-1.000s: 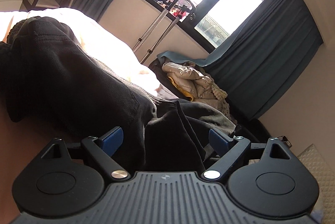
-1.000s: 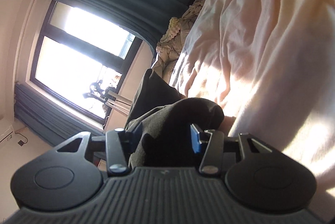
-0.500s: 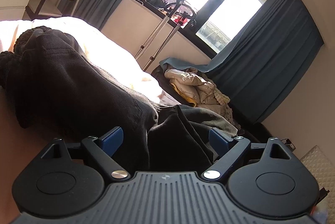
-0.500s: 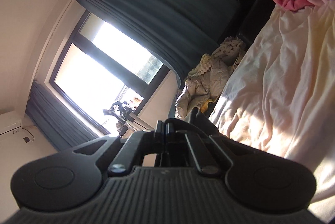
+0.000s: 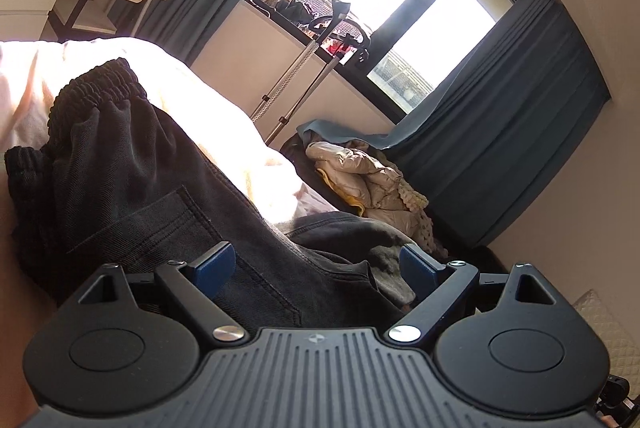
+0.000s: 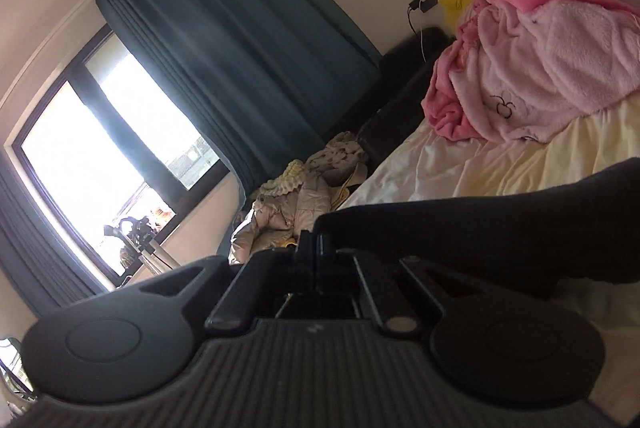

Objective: Fold clothes

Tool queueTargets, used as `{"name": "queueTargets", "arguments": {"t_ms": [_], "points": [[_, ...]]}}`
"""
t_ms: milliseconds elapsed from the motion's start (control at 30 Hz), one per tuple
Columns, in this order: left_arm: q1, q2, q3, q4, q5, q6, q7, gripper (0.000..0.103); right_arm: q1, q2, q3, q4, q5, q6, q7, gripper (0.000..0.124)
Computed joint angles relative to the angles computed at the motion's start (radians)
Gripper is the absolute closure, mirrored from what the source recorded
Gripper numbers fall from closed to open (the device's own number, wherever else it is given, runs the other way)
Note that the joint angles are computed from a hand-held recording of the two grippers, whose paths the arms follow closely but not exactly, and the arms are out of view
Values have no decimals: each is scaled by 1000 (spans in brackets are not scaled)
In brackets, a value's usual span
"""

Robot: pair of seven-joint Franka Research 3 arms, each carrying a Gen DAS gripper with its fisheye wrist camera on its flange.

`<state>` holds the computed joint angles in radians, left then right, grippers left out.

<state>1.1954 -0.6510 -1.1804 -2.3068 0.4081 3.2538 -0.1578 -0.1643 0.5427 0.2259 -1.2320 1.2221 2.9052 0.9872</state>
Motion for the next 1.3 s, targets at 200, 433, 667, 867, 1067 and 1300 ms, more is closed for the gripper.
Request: {"name": "queueTargets", "arguments": {"t_ms": [200,433,667,867,1067,1300], "points": [[-142,29,122,-12,22,-172,-5,12,-30,-55,-32,-179,42,-91,48,116],[-489,-7,451,-127,-8,-350,6,12,-37,-177,-74,-345,201,-136,-15,80],[-664,17,658,-276,-98,-248,-146,14,-13,-229,-166,-414,252,-166,137,75],[-779,153,791,-297,-129,-160,-235,25,5,-214,-206,-454,110,-171,436,73],[-757,237,810,-202,2,-245,-229,36,1,-122,-195,-371,7,-191,501,72],[-717,280,770,-108,178,-374,-345,56,-66,57,-98,-162,87,-159,293,84]]}}
